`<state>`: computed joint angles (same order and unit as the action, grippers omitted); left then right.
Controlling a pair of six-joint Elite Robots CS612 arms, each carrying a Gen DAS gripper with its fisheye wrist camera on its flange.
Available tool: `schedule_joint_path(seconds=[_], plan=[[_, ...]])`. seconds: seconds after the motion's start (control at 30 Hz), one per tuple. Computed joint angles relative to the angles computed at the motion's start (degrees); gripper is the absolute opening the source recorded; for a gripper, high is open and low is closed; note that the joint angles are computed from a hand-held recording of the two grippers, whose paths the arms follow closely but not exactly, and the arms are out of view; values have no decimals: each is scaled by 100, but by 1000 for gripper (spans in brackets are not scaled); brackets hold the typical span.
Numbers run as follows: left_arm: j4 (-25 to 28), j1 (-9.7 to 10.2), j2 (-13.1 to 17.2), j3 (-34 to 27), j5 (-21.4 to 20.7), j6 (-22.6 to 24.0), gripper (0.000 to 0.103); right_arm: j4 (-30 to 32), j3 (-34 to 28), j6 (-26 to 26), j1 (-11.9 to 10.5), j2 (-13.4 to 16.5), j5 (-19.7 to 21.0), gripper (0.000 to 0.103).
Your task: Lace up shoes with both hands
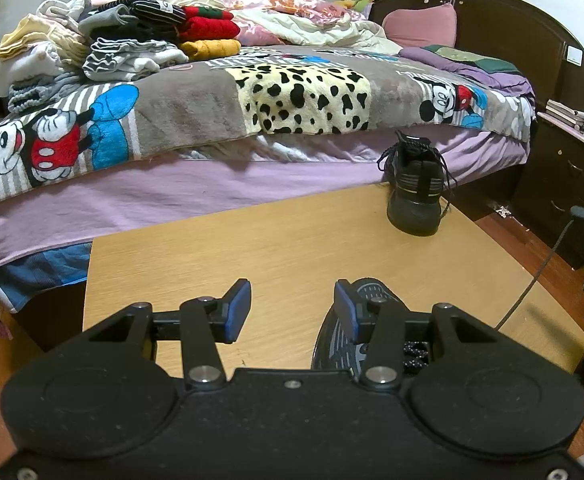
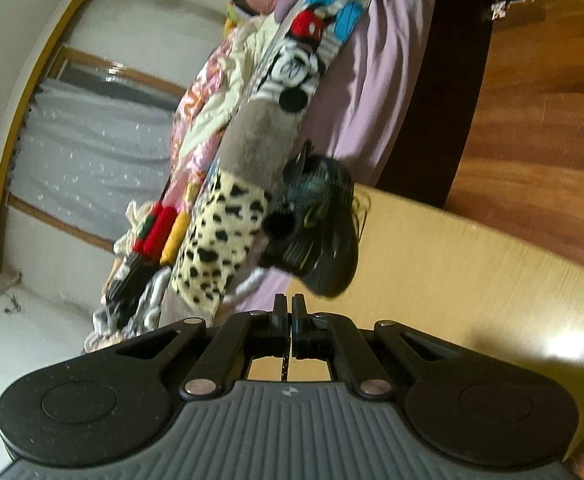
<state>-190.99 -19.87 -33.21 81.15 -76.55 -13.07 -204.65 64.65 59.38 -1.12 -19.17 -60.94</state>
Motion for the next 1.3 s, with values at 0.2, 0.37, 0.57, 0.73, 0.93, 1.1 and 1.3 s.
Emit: schedule_joint_path(seconds=[0.2,0.37,0.57,0.73,0.93,1.1,1.3], plan=[[9,-5,5,-5,5,12,45,-159,12,106,-83,-23,-334,4],[26,-8,-3,-4,6,8,45,-288,21,145,-144,-42,-615,4],[47,-7,-14,9,-19,86,45,-474,85,96,-208,-93,-929,4],[35,-6,-33,52,14,120,45,-551,132,11,-239,-138,-1052,4],[49,9,-72,125,-52,236,45,-357,201,-355,-236,-226,-958,4],[162,36,-139,240,-349,738,45,429,350,-1695,-102,-494,-1263,7],[524,169,-174,308,-988,523,44,732,432,-2689,85,-632,-1515,7]])
